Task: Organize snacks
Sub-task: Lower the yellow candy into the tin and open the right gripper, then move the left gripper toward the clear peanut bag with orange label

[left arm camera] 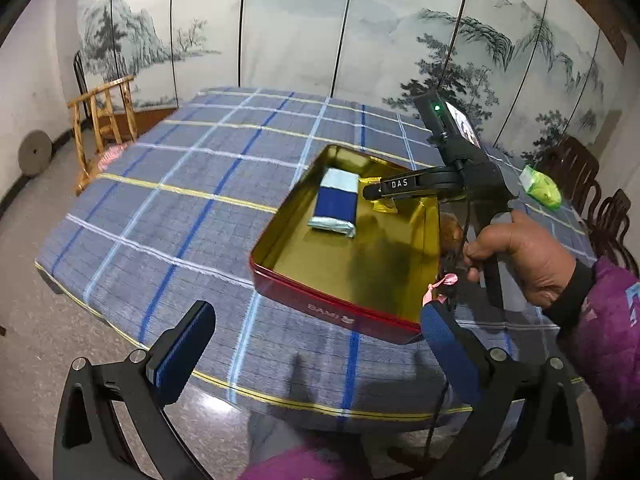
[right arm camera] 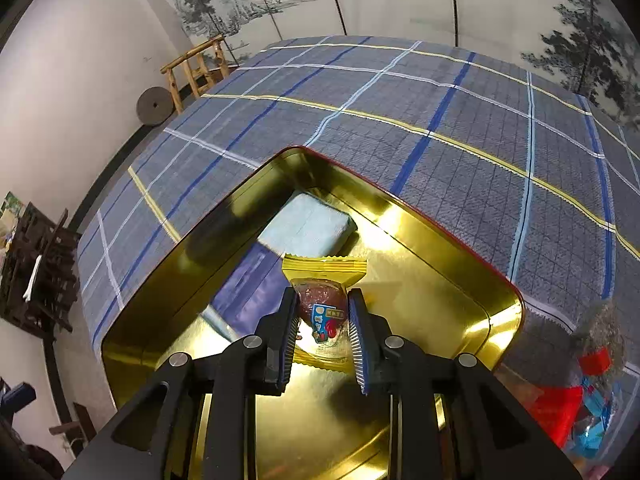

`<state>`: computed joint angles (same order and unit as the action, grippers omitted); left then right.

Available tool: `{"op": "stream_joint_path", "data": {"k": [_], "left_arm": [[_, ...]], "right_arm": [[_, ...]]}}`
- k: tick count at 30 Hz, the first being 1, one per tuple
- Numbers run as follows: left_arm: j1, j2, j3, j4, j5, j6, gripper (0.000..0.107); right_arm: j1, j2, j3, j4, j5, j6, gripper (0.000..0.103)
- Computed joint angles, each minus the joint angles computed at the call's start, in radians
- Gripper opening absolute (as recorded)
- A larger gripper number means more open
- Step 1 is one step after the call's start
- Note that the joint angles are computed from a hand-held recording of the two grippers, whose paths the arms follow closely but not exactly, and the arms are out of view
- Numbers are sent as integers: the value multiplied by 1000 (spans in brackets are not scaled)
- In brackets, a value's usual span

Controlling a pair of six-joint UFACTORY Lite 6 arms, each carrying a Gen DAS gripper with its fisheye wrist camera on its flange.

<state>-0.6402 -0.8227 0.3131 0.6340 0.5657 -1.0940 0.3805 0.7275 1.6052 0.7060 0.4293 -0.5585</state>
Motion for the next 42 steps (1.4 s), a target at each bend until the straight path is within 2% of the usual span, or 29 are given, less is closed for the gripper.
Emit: {"op": "stream_joint_path", "data": {"k": [5, 11, 12, 14, 16, 18, 21, 25, 27, 29, 30, 33, 35, 38, 40, 42], "left_arm": [[-116, 30, 14, 134, 75, -120, 101], [-103, 5, 8, 138, 56, -99, 101], [-113, 6, 7, 155, 63, -118, 101], [-117, 7, 6, 164, 63, -123, 101], [-120, 13, 9, 161, 60, -120, 101], [-124, 12, 9, 163, 57, -122, 101], [-153, -2, 5, 204, 80, -162, 101], [-183, 15, 13, 227, 78, -193, 101], [-203, 31, 21, 232, 74, -205, 101], [-227, 53, 35, 240, 68, -217, 101], [-249, 71, 46, 251, 70, -234, 101], [-290, 143, 90, 257, 52, -245, 101], [-297, 197, 126, 231, 21, -220, 101], [-300, 290, 201, 157, -58, -131, 101], [-305, 351, 253, 91, -108, -53, 101], [-324, 410, 301, 62, -141, -23, 101]], "right_arm": [[12, 35, 42, -36, -5, 51, 26], [20, 41, 57, -69, -23, 86, 28], [18, 37, 54, -58, -24, 77, 29], [6, 26, 41, 22, -23, 9, 44], [-1, 6, 16, 77, -33, -39, 46], [-10, -35, -41, 195, -56, -161, 46], [-38, -187, -218, 504, -77, -475, 46], [-115, -535, -587, 906, -48, -893, 47], [-205, -738, -796, 992, 0, -1032, 47], [-293, -931, -982, 1000, 2, -1073, 48], [-363, -1034, -1074, 942, 14, -1047, 48], [-677, -1259, -1263, 698, 158, -976, 48], [-887, -1341, -1344, 602, 219, -978, 48], [-1201, -1277, -1366, 562, 287, -1173, 48], [-1383, -1126, -1328, 585, 338, -1344, 49], [-1484, -1009, -1295, 625, 328, -1465, 49]]}}
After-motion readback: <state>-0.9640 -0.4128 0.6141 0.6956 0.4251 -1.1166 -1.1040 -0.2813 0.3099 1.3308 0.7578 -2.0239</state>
